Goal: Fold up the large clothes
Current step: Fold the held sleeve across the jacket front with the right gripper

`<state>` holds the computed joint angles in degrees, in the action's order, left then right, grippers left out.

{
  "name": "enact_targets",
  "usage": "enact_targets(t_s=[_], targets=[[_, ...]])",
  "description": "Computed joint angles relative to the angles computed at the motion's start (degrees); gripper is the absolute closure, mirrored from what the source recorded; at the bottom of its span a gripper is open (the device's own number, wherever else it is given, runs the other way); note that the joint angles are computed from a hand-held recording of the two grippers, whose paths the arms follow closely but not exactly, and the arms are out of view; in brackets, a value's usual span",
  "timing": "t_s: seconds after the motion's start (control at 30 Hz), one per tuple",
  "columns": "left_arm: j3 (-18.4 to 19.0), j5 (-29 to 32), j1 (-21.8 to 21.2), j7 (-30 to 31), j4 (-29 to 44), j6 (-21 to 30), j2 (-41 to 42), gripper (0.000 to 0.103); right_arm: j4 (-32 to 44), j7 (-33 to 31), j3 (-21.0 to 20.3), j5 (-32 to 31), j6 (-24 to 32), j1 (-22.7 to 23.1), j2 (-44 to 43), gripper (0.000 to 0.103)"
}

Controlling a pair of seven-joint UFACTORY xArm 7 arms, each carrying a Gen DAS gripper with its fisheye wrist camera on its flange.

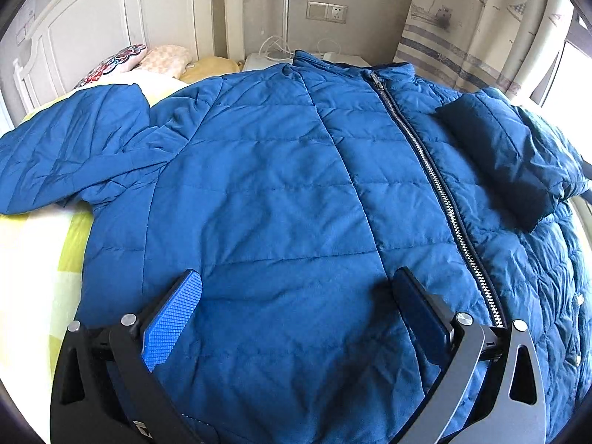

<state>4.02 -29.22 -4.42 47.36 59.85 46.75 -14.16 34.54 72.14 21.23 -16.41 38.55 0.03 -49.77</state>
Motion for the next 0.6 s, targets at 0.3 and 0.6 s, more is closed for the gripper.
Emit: enact_targets(t_s=[0.3,0.6], targets=[[2.4,-6.8,0.0,2.4,0.3,0.3,-0.4,0.004,21.5,0.0,13.6,-16.4,-12.0,-10.8,20.8,0.071],[3.1,-10.8,0.8,5.6,0.8,3.2,-0.7,0.004,25.6,0.4,10.4,-25.8,-11.9,-3.3,27.2,0.037]])
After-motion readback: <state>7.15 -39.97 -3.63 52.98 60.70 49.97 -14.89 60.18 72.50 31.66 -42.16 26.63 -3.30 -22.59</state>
